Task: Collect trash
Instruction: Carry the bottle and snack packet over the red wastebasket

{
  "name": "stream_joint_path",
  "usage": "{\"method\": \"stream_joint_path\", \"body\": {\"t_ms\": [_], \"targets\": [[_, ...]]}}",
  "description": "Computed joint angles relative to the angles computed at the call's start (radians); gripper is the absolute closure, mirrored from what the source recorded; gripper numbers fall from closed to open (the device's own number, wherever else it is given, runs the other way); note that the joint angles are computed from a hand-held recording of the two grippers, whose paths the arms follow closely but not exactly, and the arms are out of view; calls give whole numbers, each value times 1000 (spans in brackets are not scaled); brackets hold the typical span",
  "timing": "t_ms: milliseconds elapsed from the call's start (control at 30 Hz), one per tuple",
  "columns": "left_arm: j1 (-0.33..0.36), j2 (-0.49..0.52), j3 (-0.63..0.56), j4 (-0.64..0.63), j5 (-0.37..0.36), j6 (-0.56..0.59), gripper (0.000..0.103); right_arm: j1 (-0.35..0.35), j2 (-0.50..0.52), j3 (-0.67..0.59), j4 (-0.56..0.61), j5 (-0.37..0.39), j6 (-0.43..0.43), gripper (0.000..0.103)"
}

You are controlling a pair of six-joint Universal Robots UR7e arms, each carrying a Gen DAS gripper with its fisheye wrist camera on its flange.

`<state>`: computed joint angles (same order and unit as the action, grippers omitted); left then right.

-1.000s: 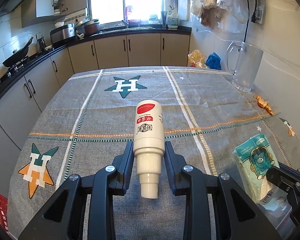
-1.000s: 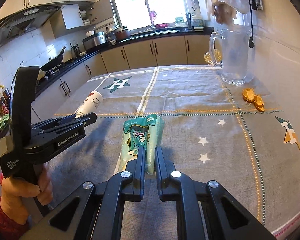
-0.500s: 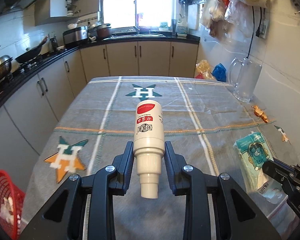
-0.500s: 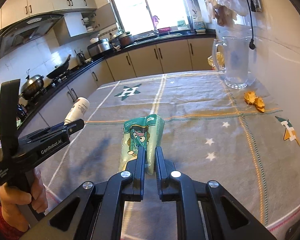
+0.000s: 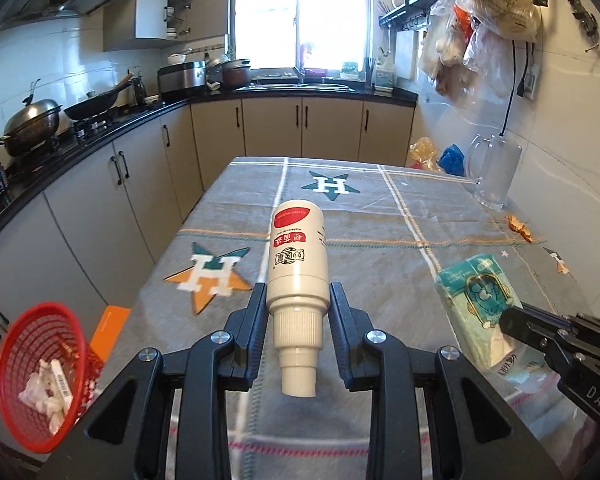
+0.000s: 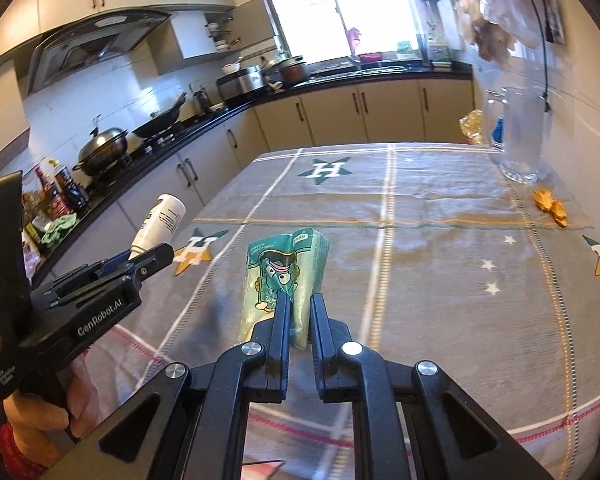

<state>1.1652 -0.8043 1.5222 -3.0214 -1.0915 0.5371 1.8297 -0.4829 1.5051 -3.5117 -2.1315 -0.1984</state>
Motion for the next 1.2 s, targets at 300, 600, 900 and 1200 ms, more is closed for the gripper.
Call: {"method": "stream_joint_path", "body": {"t_ms": [300,600,900,1200], "targets": [[45,-75,45,-21,-13,-19,74,47,60,-85,81,-6,-19,93],[110,-136,56,-15,-18,-46,74,93,150,-227,220,1,-31,93],[186,-183,31,-8,3,-71,74,131,273,-438,405,30,-36,93],[288,-203,-32,7,41,-94,74,165,419,-715,622,75,-39,93]]}}
